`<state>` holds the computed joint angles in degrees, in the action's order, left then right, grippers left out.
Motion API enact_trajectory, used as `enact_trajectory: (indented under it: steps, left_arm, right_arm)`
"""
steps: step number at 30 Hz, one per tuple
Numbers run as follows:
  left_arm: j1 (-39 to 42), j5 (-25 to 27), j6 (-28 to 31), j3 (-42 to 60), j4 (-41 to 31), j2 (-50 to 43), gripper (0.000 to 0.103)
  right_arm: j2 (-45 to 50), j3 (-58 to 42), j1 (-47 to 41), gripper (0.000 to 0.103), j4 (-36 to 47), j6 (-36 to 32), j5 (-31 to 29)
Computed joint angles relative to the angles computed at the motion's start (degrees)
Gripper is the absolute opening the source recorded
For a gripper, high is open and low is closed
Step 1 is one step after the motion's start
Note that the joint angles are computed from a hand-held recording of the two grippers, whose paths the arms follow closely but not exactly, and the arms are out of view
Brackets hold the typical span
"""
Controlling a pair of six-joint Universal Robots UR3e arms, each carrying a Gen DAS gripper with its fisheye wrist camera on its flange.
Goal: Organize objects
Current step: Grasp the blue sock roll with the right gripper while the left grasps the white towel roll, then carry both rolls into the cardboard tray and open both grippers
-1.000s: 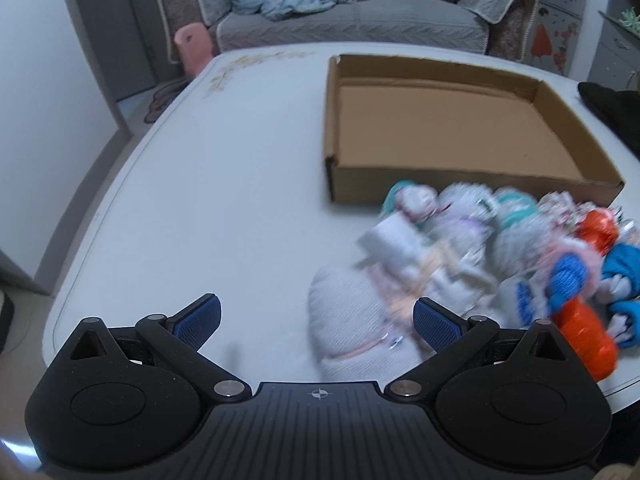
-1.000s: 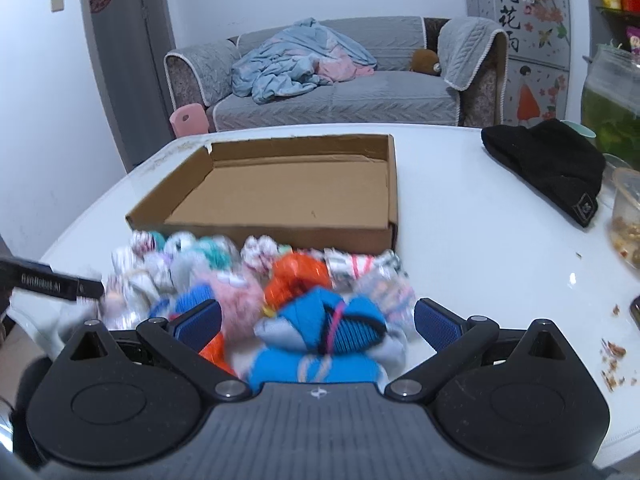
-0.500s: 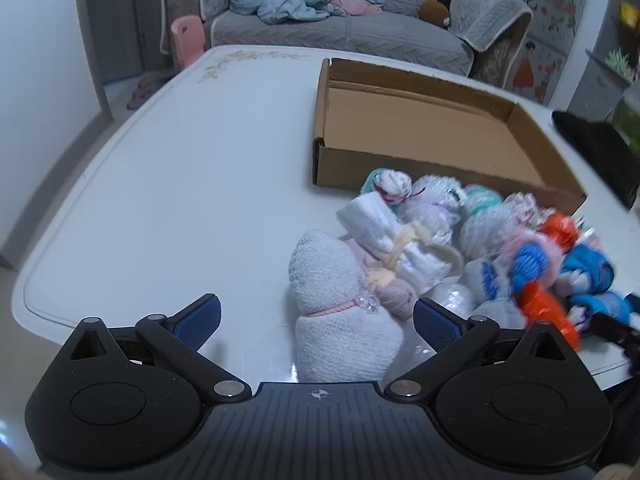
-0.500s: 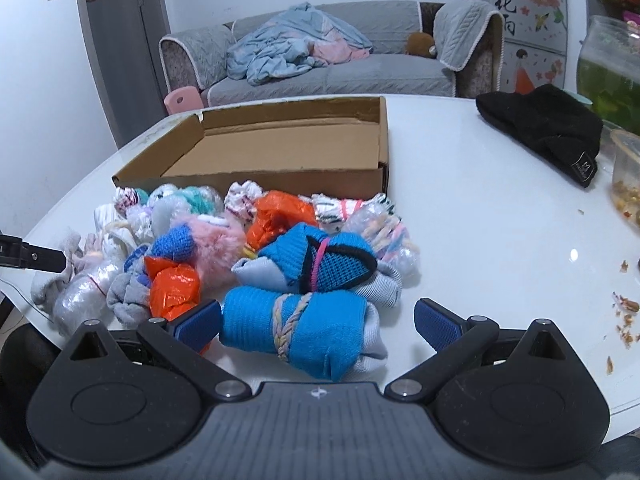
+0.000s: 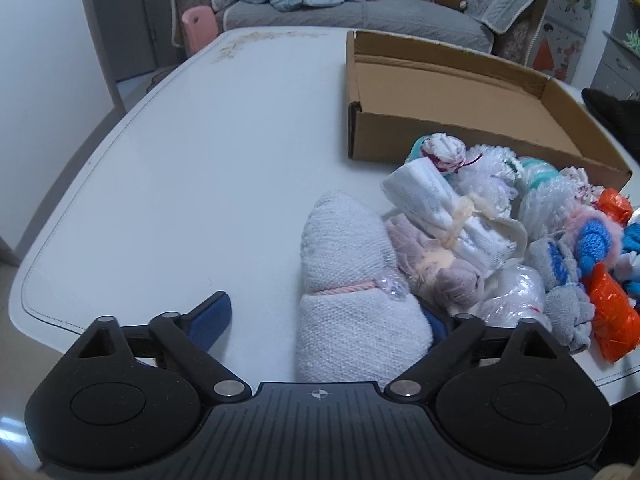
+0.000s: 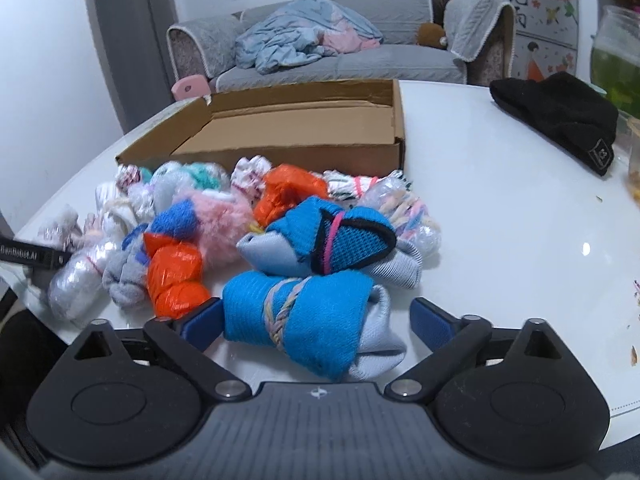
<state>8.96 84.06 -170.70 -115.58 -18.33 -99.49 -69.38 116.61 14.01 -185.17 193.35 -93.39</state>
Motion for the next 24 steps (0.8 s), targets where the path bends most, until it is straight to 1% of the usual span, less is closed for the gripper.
enact_trajectory:
  steps: [1,2,3,4,8,10,15,19,22,24]
  left_arm:
    - [0.2,-0.5,0.6,-0.9,1.2,0.3,0.081]
    - [0.1,-1.1,1.0,-1.1,1.8,0.4,0.076]
    - [0.2,-1.7,1.4,-1.5,2.2,0.8,0.060]
    - [0.1,-1.7,1.4,-1.5,2.2,1.0,0.053]
    - [1.0,-3.2,1.5,-1.2,1.0,1.4,0.050]
    - [1.8,-4.2,1.5,-0.3,-1.5,2.2,0.050]
    - [2.7,-4.7,3.3,2.4,-4.7,4.4,0.050]
    - [2.0,-5.0,5.2,8.3,-8.2,3.7,0.050]
    - [0.8,-5.4,5.4,15.2,-10.5,1.2,0.050]
    - [-0.7,-5.4,5.3,21.3,-12.8,-1.6,0.050]
  right_arm:
    - [0.0,0.4,0.0,0.086,-0.5,-0.4,0.4]
    - [0.4,1.0,0.6,0.081,-2.1,-1.3,-0.5]
    - [0.6,1.4,1.1,0.075,-3.3,-2.4,-1.1]
    - [0.5,1.7,1.3,0.073,-3.4,-2.9,-1.5]
    - [-1.1,4.5,0.1,0.069,-5.7,-3.2,0.2]
    - [-2.2,5.2,-0.4,0.068,-4.9,-3.5,0.5]
    - [-6.7,8.2,-2.8,0.068,-3.8,-4.3,3.2]
    - [-12.3,8.4,-5.7,0.068,-0.5,-5.7,5.9]
    - [-15.0,5.2,-7.7,0.068,3.1,-7.4,7.3]
    - [-15.0,0.7,-9.3,0.068,6.4,-8.4,9.4]
